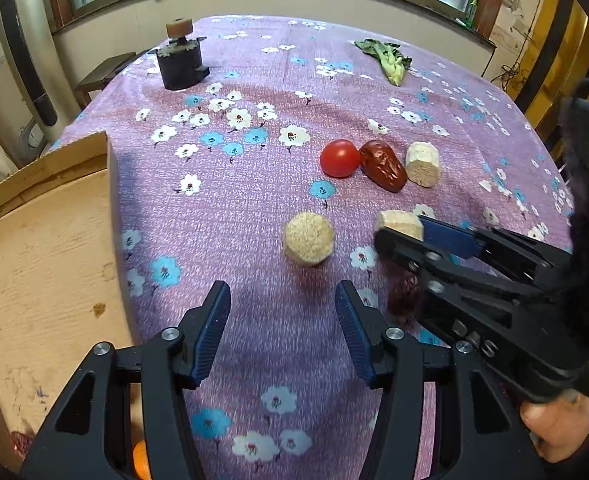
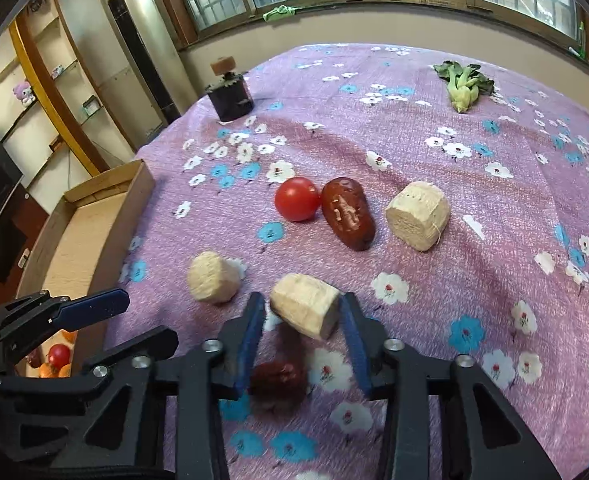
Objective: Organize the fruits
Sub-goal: 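Grasp a round pale yam slice with the left tool while the right tool grasps a pale cube, then carry the pale slice and pale cube with both tools over the tray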
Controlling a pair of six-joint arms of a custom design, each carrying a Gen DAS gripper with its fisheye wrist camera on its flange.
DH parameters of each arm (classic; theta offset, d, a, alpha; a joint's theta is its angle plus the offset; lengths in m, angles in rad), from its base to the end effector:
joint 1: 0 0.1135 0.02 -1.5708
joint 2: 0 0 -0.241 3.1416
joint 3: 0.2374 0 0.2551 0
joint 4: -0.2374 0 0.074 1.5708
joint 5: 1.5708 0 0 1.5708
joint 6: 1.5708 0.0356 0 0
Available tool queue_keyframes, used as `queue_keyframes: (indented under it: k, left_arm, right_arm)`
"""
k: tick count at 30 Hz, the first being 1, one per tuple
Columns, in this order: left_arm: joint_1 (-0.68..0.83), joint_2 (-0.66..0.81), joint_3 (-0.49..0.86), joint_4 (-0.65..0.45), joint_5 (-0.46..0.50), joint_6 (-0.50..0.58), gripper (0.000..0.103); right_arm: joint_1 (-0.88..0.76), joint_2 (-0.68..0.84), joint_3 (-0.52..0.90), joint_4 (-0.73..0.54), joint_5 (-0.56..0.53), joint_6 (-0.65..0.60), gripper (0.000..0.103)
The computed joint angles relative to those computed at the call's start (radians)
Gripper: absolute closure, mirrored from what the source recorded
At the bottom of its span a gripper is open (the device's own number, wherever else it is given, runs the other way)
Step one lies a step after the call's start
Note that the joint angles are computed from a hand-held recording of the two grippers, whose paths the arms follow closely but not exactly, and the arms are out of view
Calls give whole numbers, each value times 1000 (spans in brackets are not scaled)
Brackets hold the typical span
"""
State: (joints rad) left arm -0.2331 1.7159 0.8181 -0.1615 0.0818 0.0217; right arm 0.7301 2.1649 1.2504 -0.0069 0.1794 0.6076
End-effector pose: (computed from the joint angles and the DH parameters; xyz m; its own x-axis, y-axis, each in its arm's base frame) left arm 0.3008 -0.0744 0.1000 -0.8424 0.2222 -0.4909 0.2875 0.9559 -0.0606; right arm 0.3169 0.2752 0.0665 -0.8160 0.0235 -0.5776 -0.1340 0.9643 0.2285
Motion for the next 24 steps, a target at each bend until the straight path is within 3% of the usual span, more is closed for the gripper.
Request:
queue_keyframes:
  k: [9,11,12,13,14,24]
  left_arm:
    - [-43,176,143,12,-42,-37,50]
    - [-59,194,153,27,-66,-42,56]
    - [-63,195,154,32,-64,-42,64]
    - [-66,193,152,33,-66,-39,74]
    - [-68,185,143,38,-55,-35,75]
    - [-55,-18,-61,113,-30,-22,75]
  right_arm:
    - [-1,-196,-257,131,45,72,67]
    - [3,-231,-307,153,46,92,67]
    - [7,-241,-319,156,48,100,67]
    - [11,-254,-336,163,51,108,67]
    - [15,-263,-347,166,53,114,67]
    - [81,-350,-410,164,111,153,67]
